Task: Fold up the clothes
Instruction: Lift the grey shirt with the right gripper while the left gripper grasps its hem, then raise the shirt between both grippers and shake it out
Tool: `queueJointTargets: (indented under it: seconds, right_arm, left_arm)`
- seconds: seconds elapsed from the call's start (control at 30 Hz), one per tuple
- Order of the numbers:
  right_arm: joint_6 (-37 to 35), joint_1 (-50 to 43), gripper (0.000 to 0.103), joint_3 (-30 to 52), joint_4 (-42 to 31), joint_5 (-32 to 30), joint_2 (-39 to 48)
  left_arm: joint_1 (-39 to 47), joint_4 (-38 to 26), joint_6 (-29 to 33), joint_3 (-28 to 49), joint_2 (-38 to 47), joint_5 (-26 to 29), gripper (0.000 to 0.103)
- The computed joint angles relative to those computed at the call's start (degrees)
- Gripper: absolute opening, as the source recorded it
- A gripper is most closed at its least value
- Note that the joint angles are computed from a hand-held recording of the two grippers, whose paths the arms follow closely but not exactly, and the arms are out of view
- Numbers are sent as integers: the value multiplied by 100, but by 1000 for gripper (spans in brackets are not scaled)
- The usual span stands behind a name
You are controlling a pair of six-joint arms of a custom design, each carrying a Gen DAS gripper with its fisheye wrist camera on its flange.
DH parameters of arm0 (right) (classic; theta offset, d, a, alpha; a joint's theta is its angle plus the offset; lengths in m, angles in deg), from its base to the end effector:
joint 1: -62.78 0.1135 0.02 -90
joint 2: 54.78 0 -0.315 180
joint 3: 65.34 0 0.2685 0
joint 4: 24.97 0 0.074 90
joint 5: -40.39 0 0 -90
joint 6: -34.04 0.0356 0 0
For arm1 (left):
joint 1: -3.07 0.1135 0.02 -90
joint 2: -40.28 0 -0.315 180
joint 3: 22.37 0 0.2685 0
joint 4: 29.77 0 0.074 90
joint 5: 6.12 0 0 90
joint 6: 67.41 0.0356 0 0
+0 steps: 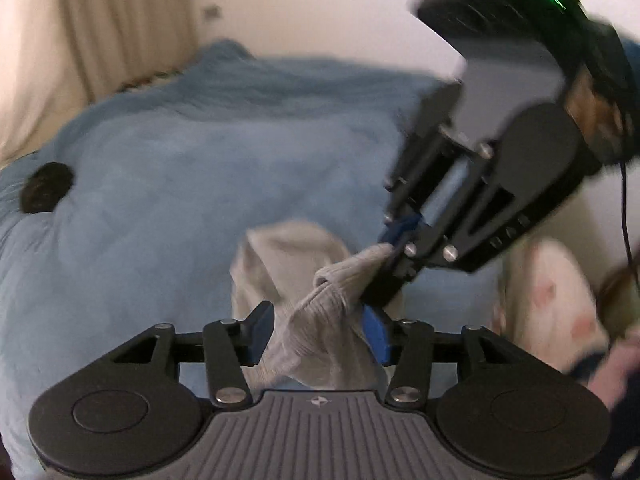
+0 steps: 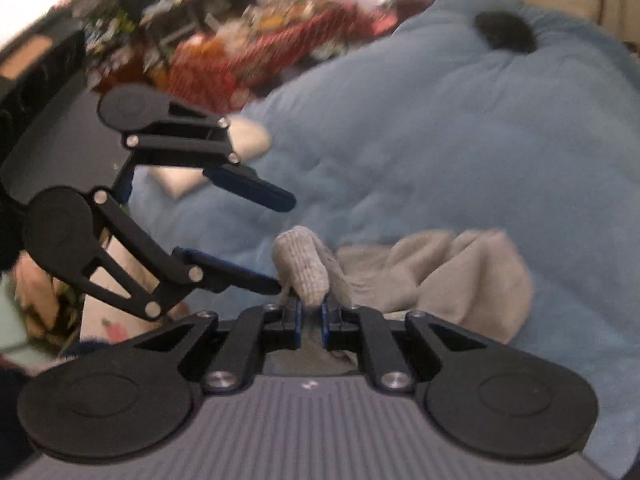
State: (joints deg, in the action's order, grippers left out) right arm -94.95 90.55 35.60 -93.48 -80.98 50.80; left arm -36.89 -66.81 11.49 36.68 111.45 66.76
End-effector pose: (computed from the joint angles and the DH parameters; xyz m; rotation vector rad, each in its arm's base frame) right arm 0.3475 0.2039 0.2953 -1.5858 2.2019 0.7184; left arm 0.1995 -0.1535 0.2735 0.4631 2.3342 -0.0585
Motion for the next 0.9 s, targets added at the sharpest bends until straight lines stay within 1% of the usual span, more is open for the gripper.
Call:
queueJointTargets:
  seconds: [0.1, 0.17, 0.3, 0.37, 0.4, 0.43, 0.47, 0.5, 0.53, 0.6, 0.7, 0.83, 0.9]
  right_arm:
    - [-159, 196, 10, -580, 214, 125, -16]
    - [-258, 316, 10, -860, 333, 228, -37]
    - [-147, 734, 10, -820, 474, 440, 287]
    - [-249, 757, 11, -778, 414, 498, 376]
    - [-292, 757, 15, -712, 372, 512, 445]
    - [-304, 762, 19, -630, 346, 516, 523]
    - [-301, 756, 24, -604, 369, 521, 562]
    - [-278, 736, 38, -645, 457, 527, 556]
    - [-254, 716, 42, -688, 545, 533, 549]
    - [-322, 586, 45, -790, 622, 548, 445]
    - [-598, 245, 53, -946, 723, 595, 249]
    - [-1105, -237, 55, -1328, 1251, 1038, 103]
    - [-1267, -416, 55, -1558, 1662, 1243, 70]
  left_arm:
    - [-122, 53, 246, -337, 148, -55, 48]
    - [-88, 128, 374, -542, 202, 67, 48]
    - [44, 399, 470, -849, 376, 557, 47]
    - [96, 550, 448, -962, 469, 801, 23]
    - [146, 612, 395, -1004, 535, 943, 4]
    - [128, 694, 293, -1061, 602, 986, 5]
    - [-6, 802, 121, -1141, 665, 822, 4]
    - [-50, 883, 40, -1206, 715, 705, 4]
    - [-75, 969, -54, -1284, 754, 618, 4]
    - [-51, 1130, -319, -1427, 772, 506, 4]
    - [132, 1357, -725, -1615, 750, 361, 4]
    - [550, 1571, -1193, -1903, 611, 344, 4]
    - [712, 1605, -1376, -2015, 523, 294, 4]
